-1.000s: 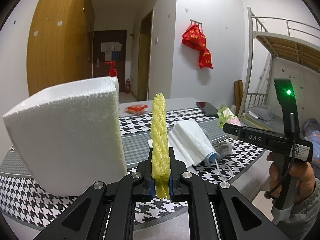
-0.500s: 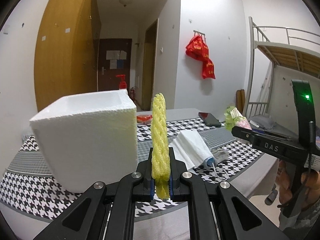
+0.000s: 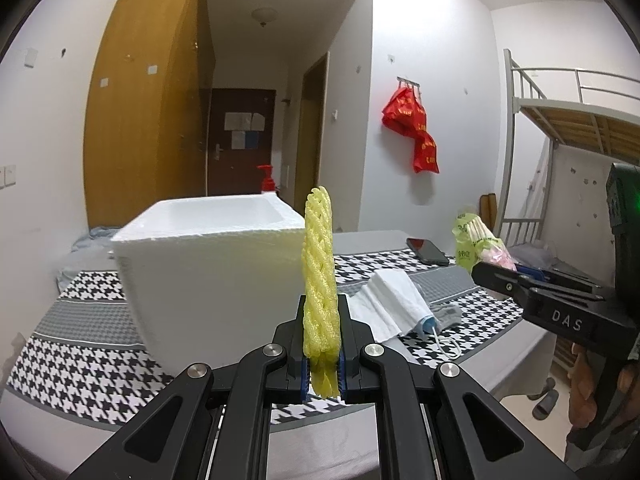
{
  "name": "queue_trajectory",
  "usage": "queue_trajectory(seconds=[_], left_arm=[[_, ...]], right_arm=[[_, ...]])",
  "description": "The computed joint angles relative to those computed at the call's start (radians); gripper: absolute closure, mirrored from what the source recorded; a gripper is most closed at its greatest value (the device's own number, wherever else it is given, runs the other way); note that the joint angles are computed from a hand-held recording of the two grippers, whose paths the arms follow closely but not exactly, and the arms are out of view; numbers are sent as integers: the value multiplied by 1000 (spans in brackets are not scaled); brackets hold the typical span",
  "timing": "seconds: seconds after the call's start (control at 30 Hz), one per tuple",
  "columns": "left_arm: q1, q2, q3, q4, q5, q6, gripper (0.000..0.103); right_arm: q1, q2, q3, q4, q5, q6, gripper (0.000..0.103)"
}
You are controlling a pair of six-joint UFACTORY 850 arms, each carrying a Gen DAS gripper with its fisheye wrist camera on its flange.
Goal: Organize soft objects
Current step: 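Carry the tissue pack in the right gripper over the white foam box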
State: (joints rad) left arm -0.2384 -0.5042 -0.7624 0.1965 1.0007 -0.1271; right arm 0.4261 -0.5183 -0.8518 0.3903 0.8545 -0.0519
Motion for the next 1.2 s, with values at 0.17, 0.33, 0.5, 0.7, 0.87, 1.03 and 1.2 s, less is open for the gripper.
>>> queue_trajectory(seconds=[0.17, 0.33, 0.5, 0.7, 0.87, 1.03, 1.2], left_arm=[[13, 19, 25, -18, 25, 9, 93], [27, 41, 48, -40, 50, 22, 93], [44, 60, 58, -54, 56, 32, 93], [63, 65, 58, -68, 70, 52, 93], [81, 72, 53, -67, 56, 53, 93], [95, 86, 42, -78, 36, 50, 93], [103, 92, 18, -85, 14, 47, 93]], right_arm=[[25, 7, 4, -5, 10, -20, 69], [49, 7, -5, -12, 12, -36, 69], [62, 2, -25, -34, 4, -41, 69], [76, -10, -63, -53, -9, -60, 69], [77, -21, -100, -89, -24, -58, 69], [70, -36, -138, -117, -50, -54, 69], [62, -45, -169, -142, -70, -42, 69]])
